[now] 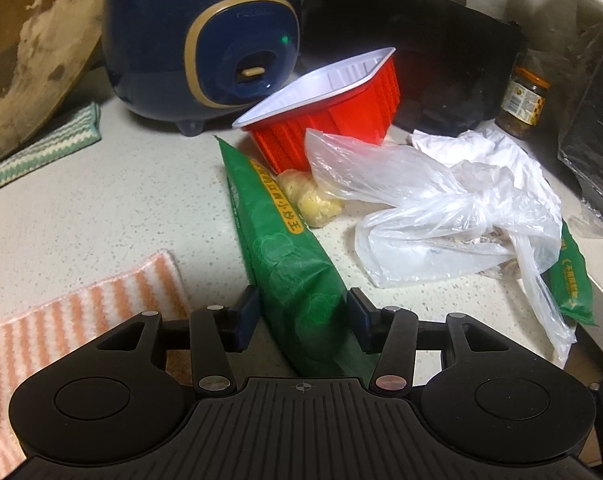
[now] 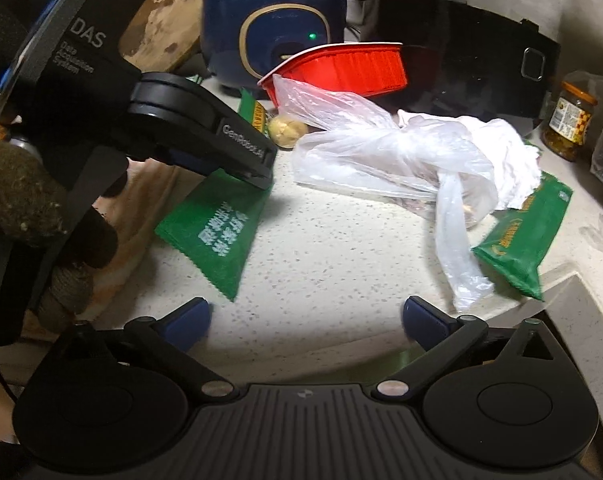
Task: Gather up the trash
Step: 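Close the left tool on the green snack packet's end, then lift the green packet with the left tool while the right tool grasps the white plastic bag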
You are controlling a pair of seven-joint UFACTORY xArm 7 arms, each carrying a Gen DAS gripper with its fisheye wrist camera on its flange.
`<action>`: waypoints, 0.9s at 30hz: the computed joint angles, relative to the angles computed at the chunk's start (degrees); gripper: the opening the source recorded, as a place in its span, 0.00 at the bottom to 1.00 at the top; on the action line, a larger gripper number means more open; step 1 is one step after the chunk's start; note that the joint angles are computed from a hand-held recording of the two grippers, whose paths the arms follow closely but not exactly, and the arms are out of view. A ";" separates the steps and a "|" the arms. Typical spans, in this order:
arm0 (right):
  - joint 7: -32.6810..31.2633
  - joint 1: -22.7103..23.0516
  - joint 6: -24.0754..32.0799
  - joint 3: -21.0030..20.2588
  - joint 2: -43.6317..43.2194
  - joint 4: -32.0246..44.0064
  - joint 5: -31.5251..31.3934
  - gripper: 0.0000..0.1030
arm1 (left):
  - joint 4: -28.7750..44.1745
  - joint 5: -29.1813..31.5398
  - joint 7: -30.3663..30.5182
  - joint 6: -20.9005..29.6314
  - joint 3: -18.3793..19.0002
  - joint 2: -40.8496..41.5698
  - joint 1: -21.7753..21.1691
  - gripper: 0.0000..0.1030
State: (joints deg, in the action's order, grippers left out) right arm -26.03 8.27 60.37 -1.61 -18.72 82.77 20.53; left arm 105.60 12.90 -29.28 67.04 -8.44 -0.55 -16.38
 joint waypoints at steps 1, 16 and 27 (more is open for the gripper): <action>0.12 0.05 0.20 0.04 0.12 0.16 0.08 1.00 | -0.41 -0.42 0.29 -0.39 0.10 -0.29 0.08 0.52; 0.22 -2.13 -12.73 -1.12 -0.57 0.68 0.96 0.89 | -12.98 -10.67 -4.64 -12.63 1.00 -9.76 3.92 0.19; 3.29 -4.68 -14.91 -1.63 4.76 5.84 -4.32 0.89 | -15.99 -14.34 -6.74 -14.78 1.52 -14.92 6.06 0.18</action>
